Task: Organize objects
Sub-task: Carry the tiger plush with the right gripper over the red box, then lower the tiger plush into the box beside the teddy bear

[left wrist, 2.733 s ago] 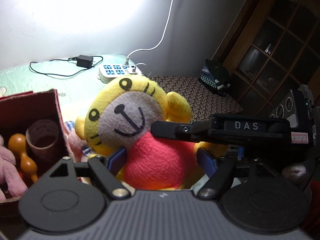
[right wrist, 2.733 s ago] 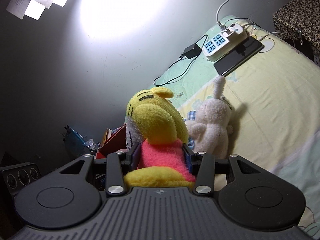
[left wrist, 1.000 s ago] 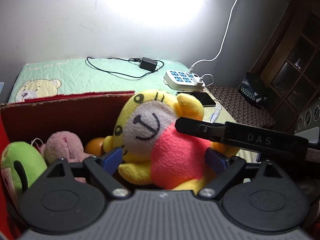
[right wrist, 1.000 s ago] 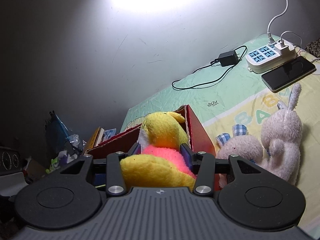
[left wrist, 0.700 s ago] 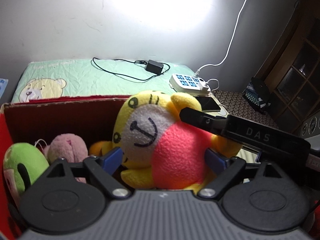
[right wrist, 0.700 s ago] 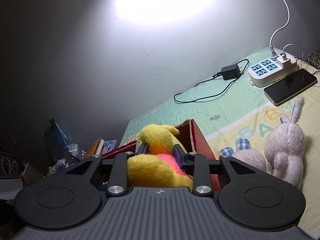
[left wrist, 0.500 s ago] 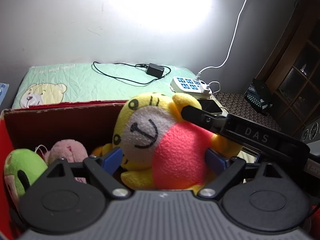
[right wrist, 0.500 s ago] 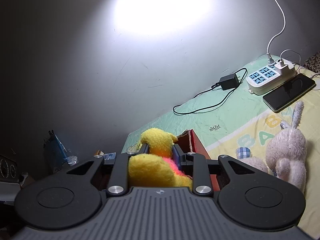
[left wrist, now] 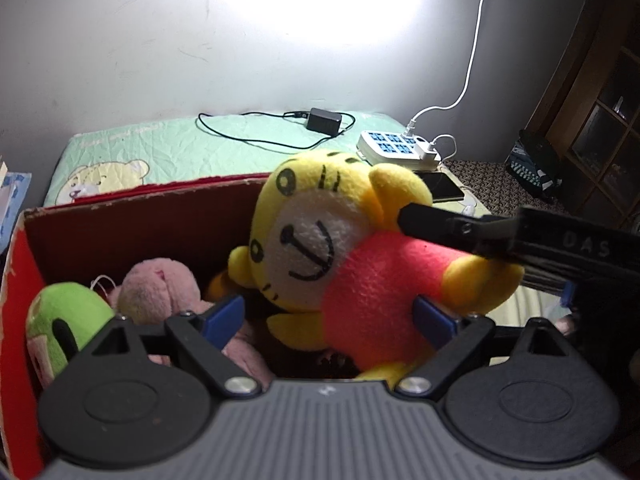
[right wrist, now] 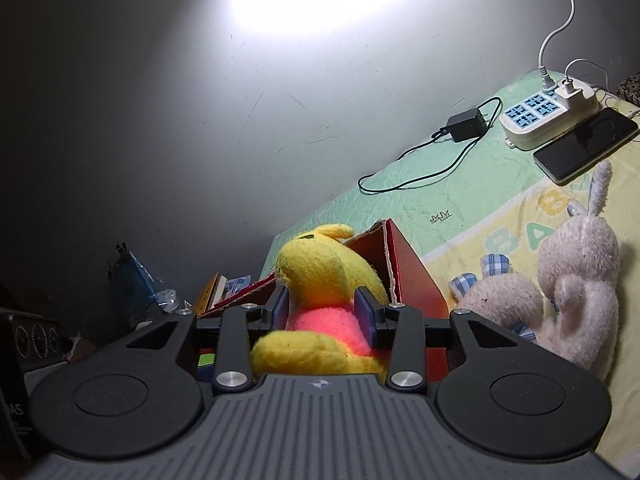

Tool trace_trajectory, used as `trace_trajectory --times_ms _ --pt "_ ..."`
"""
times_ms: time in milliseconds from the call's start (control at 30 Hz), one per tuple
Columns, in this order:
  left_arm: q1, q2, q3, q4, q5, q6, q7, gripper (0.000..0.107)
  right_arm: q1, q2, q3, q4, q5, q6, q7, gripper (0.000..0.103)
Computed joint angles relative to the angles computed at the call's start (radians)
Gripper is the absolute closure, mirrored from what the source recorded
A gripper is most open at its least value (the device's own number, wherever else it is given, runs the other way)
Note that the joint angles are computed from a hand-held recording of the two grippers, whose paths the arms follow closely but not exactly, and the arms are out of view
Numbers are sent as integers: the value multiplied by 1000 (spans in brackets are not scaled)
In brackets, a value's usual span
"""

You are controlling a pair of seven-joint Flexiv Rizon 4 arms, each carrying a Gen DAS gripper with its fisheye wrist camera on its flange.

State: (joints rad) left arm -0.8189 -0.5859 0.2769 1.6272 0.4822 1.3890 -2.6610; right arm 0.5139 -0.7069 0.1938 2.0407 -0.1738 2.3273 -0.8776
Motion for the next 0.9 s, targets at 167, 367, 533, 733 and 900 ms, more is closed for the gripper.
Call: trace_trajectory --times_ms 167,367,533,733,900 --pt "40 -4 -47 18 -35 -7 31 13 1 41 -6 51 1 -26 -24 85" --pt "26 -13 -40 -14 -43 -55 58 14 38 50 -24 57 61 -41 -61 86" --pt "13 -2 -32 -28 0 -98 44 17 55 64 -32 56 77 -128 -80 86" --pt "30 15 -51 -17 39 -109 10 17 20 55 -2 61 62 -106 -52 85" --pt "47 -5 -80 -52 37 -142 25 17 17 54 2 67 48 -72 -53 81"
